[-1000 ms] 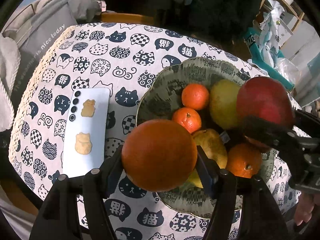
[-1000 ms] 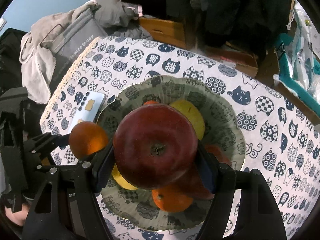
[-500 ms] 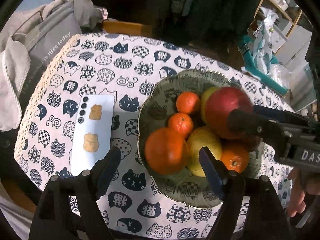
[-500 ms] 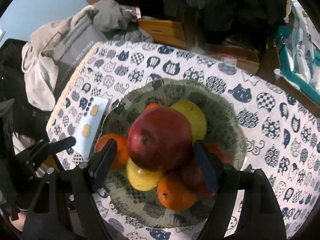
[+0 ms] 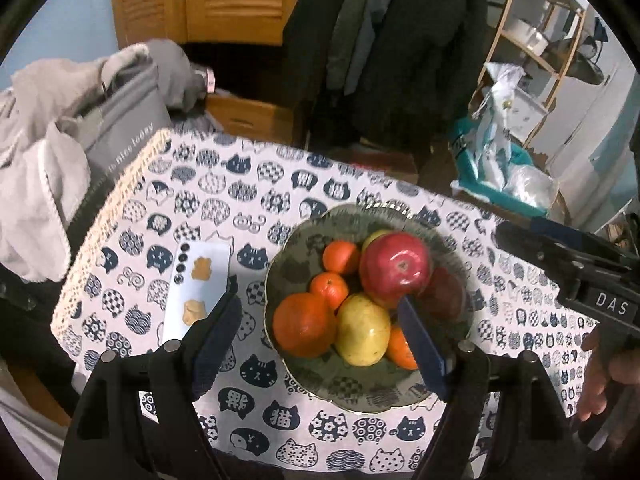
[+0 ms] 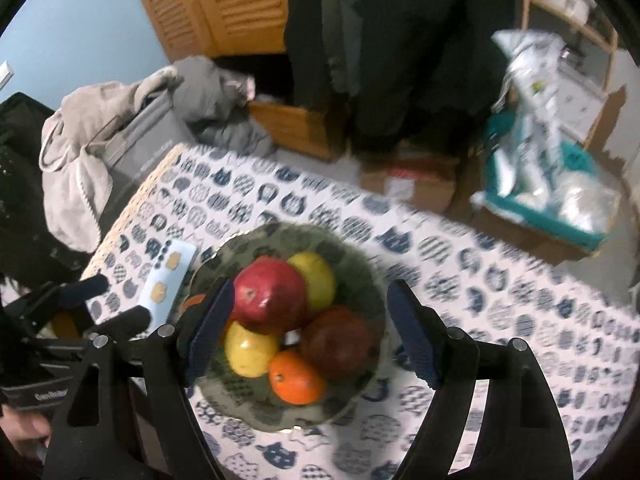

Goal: Organize fruits

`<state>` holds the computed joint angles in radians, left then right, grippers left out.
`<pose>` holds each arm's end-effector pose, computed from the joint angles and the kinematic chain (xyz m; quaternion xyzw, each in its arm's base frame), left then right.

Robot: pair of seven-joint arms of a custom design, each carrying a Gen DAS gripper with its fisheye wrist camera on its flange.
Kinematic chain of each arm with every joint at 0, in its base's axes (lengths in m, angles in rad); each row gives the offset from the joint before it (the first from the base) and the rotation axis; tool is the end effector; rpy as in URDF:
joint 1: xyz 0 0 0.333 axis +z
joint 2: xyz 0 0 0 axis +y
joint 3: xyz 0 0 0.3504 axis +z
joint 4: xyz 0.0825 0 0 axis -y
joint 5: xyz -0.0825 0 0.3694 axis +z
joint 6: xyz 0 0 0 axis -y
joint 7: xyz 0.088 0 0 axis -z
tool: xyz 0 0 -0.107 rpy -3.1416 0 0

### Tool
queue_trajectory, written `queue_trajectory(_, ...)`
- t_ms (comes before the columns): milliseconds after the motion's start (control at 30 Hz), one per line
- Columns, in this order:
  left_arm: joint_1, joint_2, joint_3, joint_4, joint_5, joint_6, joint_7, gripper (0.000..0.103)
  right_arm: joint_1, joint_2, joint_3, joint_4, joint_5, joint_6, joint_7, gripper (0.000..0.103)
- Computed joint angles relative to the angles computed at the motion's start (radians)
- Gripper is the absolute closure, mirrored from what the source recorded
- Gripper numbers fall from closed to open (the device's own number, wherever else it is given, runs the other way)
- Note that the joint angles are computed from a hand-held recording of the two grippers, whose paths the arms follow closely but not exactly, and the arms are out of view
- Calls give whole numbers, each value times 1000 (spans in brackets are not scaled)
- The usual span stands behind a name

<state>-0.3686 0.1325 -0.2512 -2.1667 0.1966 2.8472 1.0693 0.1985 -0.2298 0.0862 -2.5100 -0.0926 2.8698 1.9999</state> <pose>0.4757 -0.3463 0.4415 -0.5787 0.7677 -0.2573 0.0973 0.4464 0.1378 0.4743 -0.6562 0.6961 -0.1517 0.2489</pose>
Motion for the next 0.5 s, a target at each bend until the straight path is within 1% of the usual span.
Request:
queue_trajectory(100, -11, -32, 9, -15, 45, 23, -43, 21, -77, -58, 58, -13, -130, -10, 94, 24)
queue_trajectory(167, -15, -54, 11, -24, 81, 39, -77, 21, -110, -102, 81, -25, -192, -13, 139, 23)
queue_trajectory(267, -10, -92, 5, -42, 120, 73, -115, 19, -141, -169, 99, -48, -243, -7, 181, 22)
queue_trajectory(300, -8, -104, 5, -46, 155, 81, -146, 15, -151, -189, 105, -55, -255, -3, 193, 20)
queue_trajectory(400, 6, -139, -1, -47, 320, 86, -284, 14, -182, -250, 129, -72, -286, -4, 222, 19)
queue_trajectory(500, 29, -167, -24, -40, 440, 75, -379, 11, -212, -316, 154, -88, -316, -6, 239, 17)
